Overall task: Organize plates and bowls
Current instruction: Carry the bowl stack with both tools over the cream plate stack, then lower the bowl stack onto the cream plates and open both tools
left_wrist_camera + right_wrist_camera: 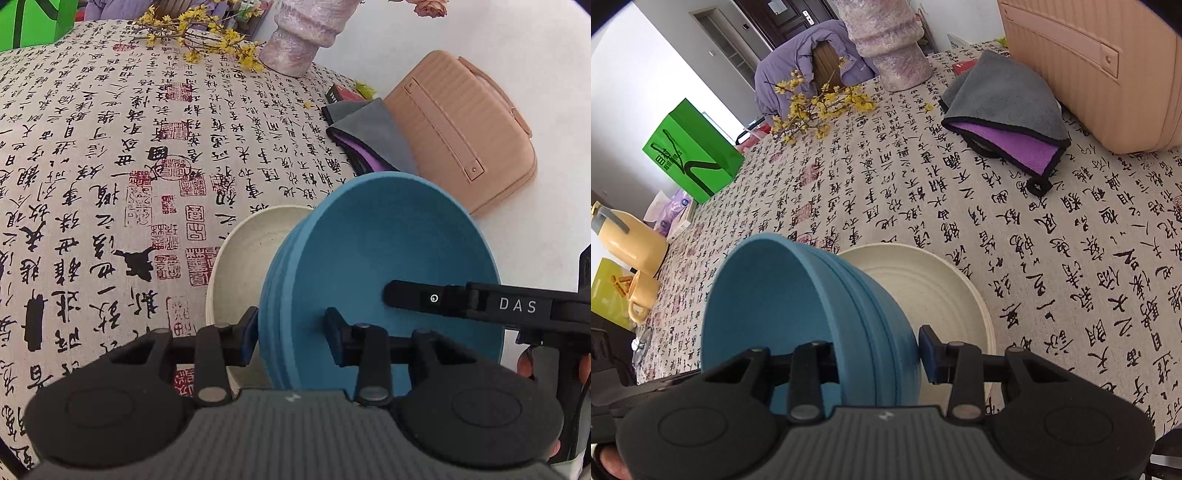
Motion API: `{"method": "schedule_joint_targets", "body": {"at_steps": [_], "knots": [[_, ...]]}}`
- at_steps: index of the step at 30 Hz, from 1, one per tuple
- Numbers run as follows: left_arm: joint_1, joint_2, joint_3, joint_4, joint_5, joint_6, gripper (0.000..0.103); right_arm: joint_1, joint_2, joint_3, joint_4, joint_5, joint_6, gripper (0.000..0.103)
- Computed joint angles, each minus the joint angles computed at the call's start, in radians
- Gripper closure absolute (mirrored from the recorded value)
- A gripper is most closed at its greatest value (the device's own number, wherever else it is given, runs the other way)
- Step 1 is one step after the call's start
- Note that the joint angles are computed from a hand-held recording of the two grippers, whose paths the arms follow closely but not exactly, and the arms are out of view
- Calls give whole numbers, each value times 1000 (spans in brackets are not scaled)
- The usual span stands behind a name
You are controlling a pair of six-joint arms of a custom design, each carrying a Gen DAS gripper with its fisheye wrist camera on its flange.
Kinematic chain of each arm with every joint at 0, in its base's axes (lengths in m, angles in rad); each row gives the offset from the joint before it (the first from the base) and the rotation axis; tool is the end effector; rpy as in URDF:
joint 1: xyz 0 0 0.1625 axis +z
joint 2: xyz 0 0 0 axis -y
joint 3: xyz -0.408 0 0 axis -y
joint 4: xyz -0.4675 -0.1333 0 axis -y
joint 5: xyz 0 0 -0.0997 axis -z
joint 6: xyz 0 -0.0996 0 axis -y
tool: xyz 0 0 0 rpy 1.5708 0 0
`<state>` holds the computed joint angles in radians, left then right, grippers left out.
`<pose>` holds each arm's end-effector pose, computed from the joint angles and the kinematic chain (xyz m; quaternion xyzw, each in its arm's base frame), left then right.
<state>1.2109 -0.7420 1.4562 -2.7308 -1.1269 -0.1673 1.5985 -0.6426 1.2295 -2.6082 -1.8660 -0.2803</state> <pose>-0.1109 -0.7946 0.0938 0.0430 0.9516 -0.2641 0.1511 0.1277 -0.8439 0.1057 0.1154 -0.9578 0.2011 0.1700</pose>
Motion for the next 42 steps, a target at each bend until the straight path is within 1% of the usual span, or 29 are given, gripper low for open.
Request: {"method": "schedule_joint_targets", "body": {"at_steps": [3, 4, 6, 7, 8, 10, 13, 15, 16, 18, 19, 21, 22, 23, 25, 26, 29, 31, 32, 34, 37, 38, 42], "knots": [[-1, -1, 1, 0, -9, -4, 60, -3, 7, -24, 31, 0, 12, 68], [0, -2, 4, -9, -15, -2, 57, -5, 9, -30, 38, 3, 17, 68], [1, -2, 14, -40, -21, 8, 33, -11, 10, -37, 36, 14, 29, 66], [-2, -2, 20, -57, -10, 20, 31, -12, 10, -35, 22, 12, 29, 66], [-2, -4, 32, -96, -15, 38, 24, -12, 13, -36, 3, 1, 29, 64], [-13, -7, 41, -111, 21, 54, 24, -14, 13, -32, -15, 2, 20, 63], [-21, -14, 58, -130, 45, 52, 24, -16, 6, -19, -42, 20, -7, 60], [-28, -19, 75, -156, 66, 54, 23, -11, 2, -6, -70, 17, -37, 49], [-32, -22, 82, -167, 74, 55, 23, -8, -1, 4, -93, 13, -54, 46], [-39, -32, 106, -207, 85, 70, 19, -1, -11, 33, -158, 9, -104, 38], [-44, -36, 121, -247, 92, 87, 18, 2, -16, 48, -194, 6, -128, 36], [-56, -45, 156, -330, 112, 138, 15, 8, -31, 90, -281, 11, -186, 25], [-63, -47, 169, -365, 128, 164, 15, 9, -42, 116, -330, 25, -217, 23], [-71, -52, 188, -410, 145, 195, 14, 12, -51, 140, -374, 32, -250, 21], [-85, -62, 230, -506, 167, 258, 9, 16, -63, 180, -453, 39, -309, 21], [-90, -67, 250, -558, 176, 289, 7, 19, -71, 208, -512, 50, -341, 20], [-112, -76, 323, -767, 219, 416, 2, 24, -86, 278, -653, 86, -422, 19], [-127, -77, 371, -921, 245, 504, 0, 24, -97, 333, -750, 126, -479, 17], [-133, -77, 390, -980, 257, 538, 0, 24, -104, 365, -801, 149, -505, 13], [-146, -87, 437, -1090, 284, 596, 0, 24, -114, 416, -879, 187, -534, 12], [-159, -109, 511, -1219, 311, 646, 0, 25, -126, 497, -1003, 246, -574, 11], [-161, -117, 537, -1261, 316, 662, 0, 26, -128, 523, -1042, 262, -582, 9], [-170, -144, 628, -1408, 337, 701, 0, 19, -127, 638, -1190, 347, -601, 8]]}}
